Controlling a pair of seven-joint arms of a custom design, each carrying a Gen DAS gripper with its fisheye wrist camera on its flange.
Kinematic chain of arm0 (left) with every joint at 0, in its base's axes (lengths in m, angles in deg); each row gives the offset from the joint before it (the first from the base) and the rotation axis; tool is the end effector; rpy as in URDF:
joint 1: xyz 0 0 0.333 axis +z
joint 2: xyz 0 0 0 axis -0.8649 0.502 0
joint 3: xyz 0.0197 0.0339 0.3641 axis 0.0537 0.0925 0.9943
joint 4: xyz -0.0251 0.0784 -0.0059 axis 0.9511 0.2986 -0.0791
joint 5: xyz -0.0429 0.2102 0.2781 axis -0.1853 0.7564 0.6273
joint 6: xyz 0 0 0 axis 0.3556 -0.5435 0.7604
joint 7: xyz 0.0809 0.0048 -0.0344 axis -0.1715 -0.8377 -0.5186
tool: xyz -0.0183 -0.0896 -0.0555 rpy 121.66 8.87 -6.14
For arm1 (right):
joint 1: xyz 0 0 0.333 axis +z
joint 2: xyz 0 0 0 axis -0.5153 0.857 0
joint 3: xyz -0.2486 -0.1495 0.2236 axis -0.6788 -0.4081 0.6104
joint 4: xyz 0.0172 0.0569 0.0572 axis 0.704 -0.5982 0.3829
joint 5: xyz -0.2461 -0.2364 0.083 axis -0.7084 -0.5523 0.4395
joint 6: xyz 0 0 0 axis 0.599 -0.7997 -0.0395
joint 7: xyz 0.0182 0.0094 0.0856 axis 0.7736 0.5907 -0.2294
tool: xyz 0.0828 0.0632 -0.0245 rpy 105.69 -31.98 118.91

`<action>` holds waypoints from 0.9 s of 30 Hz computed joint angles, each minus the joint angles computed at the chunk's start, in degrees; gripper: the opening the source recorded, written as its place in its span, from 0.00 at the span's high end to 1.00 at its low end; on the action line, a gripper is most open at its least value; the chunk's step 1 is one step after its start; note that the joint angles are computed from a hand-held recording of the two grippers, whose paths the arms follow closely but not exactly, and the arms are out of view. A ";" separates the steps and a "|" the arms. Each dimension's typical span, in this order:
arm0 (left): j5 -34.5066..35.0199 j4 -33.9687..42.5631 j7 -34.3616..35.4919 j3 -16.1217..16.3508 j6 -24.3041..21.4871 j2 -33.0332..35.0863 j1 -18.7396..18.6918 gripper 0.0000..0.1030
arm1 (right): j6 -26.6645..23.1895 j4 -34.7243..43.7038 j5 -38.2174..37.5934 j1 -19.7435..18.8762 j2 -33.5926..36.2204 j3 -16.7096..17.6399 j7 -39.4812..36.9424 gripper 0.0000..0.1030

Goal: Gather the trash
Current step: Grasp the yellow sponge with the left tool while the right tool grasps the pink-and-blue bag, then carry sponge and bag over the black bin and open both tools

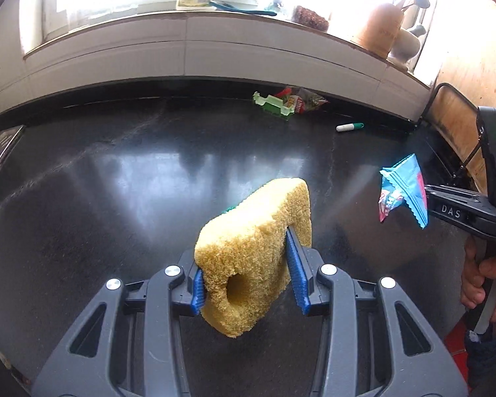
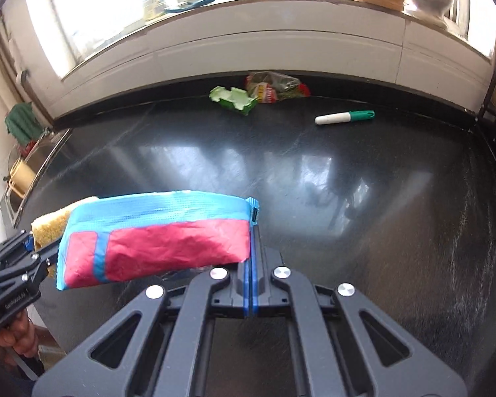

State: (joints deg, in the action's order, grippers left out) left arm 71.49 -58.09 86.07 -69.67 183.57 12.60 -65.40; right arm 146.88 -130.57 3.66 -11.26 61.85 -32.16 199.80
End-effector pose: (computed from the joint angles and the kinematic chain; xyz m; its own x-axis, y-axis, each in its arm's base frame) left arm 0.6021 -0.2633 0.5134 -0.4955 -0.8553 0.1516 -0.7112 0.2992 -0.6362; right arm 0.5628 0.1882 0.4947 -0.1857 -0.9711 -0.1497 -0.7954 0.2380 -0.5573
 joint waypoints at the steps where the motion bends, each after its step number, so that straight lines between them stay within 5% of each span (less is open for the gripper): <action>1: -0.39 -1.57 0.50 -0.06 0.55 -1.09 0.70 0.61 | -0.23 -0.04 -1.27 0.66 -0.19 -0.13 0.93 0.98; 10: -1.11 -12.50 2.19 3.28 7.10 -8.95 3.72 0.61 | 0.08 3.44 -0.62 4.24 1.66 3.01 0.09 0.98; 14: -6.73 -16.90 5.88 4.56 8.72 -13.09 6.46 0.61 | 0.09 8.62 2.83 6.78 5.09 4.51 -4.77 0.98; 19: -10.17 -23.61 6.32 10.83 11.28 -18.88 6.93 0.61 | -1.73 20.46 10.17 9.91 13.17 8.33 -15.82 0.98; 27: 3.60 -37.30 -8.63 19.92 14.33 -26.26 14.02 0.61 | -13.22 48.56 20.07 16.14 30.87 15.39 -34.02 0.98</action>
State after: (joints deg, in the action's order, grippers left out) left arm 75.09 -95.39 77.44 -49.75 197.90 -13.65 -51.37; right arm 133.66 -82.01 23.73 4.88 92.72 -16.78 165.78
